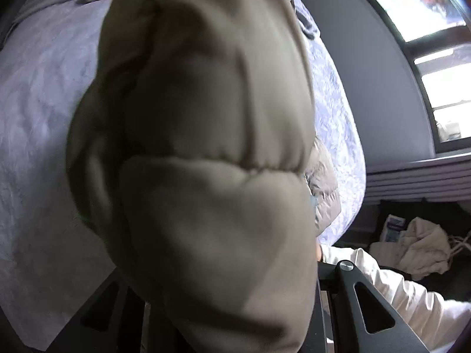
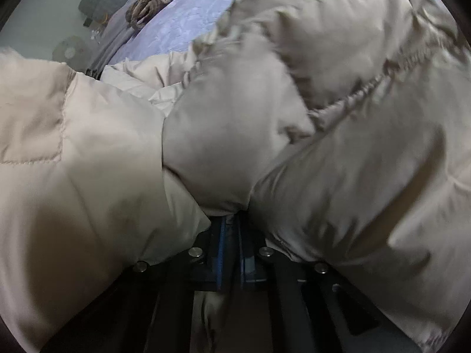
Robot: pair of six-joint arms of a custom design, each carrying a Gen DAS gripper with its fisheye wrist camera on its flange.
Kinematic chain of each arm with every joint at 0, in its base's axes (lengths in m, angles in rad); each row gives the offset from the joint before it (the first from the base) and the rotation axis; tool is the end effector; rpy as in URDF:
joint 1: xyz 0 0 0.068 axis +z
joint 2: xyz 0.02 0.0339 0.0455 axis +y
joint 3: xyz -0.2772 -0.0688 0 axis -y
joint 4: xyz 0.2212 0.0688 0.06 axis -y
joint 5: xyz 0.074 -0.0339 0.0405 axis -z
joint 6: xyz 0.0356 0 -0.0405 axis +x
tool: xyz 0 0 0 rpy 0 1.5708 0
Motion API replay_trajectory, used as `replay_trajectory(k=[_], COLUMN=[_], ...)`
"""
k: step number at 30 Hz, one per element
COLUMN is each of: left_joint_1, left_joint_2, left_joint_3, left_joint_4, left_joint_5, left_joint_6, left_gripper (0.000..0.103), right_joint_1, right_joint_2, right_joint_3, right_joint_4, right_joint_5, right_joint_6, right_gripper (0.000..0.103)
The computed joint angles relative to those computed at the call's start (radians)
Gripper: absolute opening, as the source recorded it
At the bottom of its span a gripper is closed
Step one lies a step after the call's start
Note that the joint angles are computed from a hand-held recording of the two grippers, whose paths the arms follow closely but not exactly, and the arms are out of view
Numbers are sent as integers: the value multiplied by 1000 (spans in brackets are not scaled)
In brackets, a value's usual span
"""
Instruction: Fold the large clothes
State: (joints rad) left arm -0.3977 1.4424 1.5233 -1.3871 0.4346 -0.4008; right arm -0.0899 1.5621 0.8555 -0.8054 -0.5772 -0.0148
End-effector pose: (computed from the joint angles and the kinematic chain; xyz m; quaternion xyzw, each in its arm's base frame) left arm 0.2043 -0.1021 0.3635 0.0269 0.9680 -0.2470 0.0356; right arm 0.2317 -0.0014 0.1891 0.0276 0.9579 0.2826 0.0430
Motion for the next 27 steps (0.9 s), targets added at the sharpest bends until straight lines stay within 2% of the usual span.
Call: replay_trajectory(k=[4, 6, 9, 10, 11, 13, 16, 19, 22, 25, 26, 27], left_joint_1=[-123, -147, -177, -184, -192, -190, -221, -230, -227, -248, -257, -265], left_joint_2=[80, 106, 159, 180, 203, 226, 290, 335, 366, 404, 415, 427], left_joint_3=[101, 132, 212, 240, 269, 301, 374, 365, 313, 302, 303, 318], left_joint_4=[-31, -44, -84, -101, -112, -121, -136, -73, 40, 113, 133, 137], left_joint_5=[-117, -131, -137, -136, -127, -91, -66, -1, 113, 109, 91, 72], left_joint_6=[-56, -75, -91, -85, -81, -73, -52, -39, -30, -31, -28, -28], left_gripper=[29, 33, 33, 37, 52, 67, 70, 70, 83, 83, 83, 83], right_joint_1=[-33, -44, -91, -124, -169, -235, -399, -570, -730, -850, -877, -910], right_joint_2=[40, 54, 74, 71, 64, 38, 0, 3, 33, 57, 53, 56], right_joint_3=[-2, 3, 44, 63, 86, 126, 184, 232, 286, 332, 338, 352], right_joint_4=[8, 0, -88, -134, -193, -276, -411, -521, -614, -702, -727, -762], right_joint_5=[-52, -73, -95, -103, -109, -82, -47, -30, -6, 22, 35, 45], right_joint_6=[-16, -26, -80, -112, -162, -232, -389, -532, -650, -753, -781, -816], right_gripper=[2, 2, 2, 2, 4, 5, 7, 7, 7, 7, 10, 19])
